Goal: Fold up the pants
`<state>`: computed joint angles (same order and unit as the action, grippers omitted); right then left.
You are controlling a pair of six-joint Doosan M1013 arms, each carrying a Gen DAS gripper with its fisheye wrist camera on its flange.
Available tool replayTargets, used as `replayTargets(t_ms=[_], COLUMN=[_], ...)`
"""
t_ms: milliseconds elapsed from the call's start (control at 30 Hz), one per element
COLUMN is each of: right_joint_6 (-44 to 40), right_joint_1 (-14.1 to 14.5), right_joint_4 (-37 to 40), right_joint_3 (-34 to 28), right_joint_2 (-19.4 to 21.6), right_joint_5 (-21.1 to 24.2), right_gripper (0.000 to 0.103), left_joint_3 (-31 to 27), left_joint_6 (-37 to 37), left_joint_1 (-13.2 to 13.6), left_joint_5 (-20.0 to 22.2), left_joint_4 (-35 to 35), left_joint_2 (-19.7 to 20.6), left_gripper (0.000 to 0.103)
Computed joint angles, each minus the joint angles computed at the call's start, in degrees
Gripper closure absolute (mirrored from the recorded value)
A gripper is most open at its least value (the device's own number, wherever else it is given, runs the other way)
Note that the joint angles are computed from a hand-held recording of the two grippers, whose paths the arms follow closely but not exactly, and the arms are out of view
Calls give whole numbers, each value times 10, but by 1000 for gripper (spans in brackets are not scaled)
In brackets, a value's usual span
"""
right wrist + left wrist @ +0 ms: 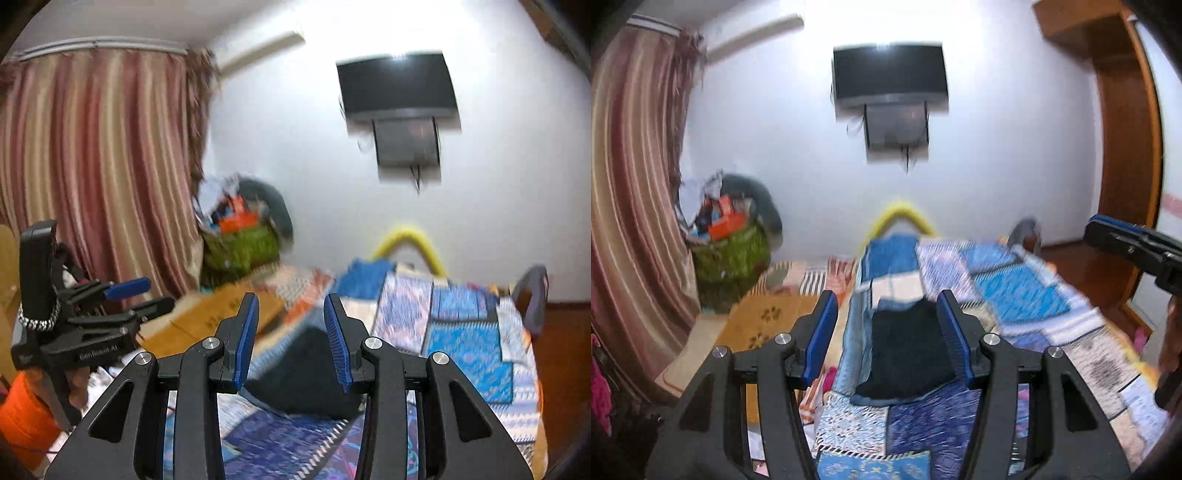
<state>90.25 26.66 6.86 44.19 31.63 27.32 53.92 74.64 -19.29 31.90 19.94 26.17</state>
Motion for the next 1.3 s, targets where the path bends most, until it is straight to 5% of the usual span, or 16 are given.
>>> replayTargets(t_ms=[200, 367, 433, 533, 733, 1300], right_joint_6=[77, 206, 271, 374, 504, 533], right_joint_1=[25, 40, 43, 48, 56, 54], right_joint_4=[-104, -236, -303, -409, -542, -561], right_joint_3=[109, 148, 155, 164, 172, 189], right_joint_2=[-67, -86, -88, -93, -96, -102], right_joint_5=[-111, -140, -142, -144, -135, -129], right_gripper=[69, 67, 46, 22, 0, 0], left_joint_3=[112, 177, 193, 205, 215, 219], left_joint_6=[-145, -367, -420, -431, -412, -421], left_joint_1=[-22, -38, -40, -43, -41, -43], left_joint_5=[-102, -131, -137, -138, -146, -143], left_joint_4=[143, 351, 397, 411, 381, 393], left_joint_2=[-82, -123, -132, -140, -147, -143], left_gripper=[45, 17, 6, 2, 0, 0])
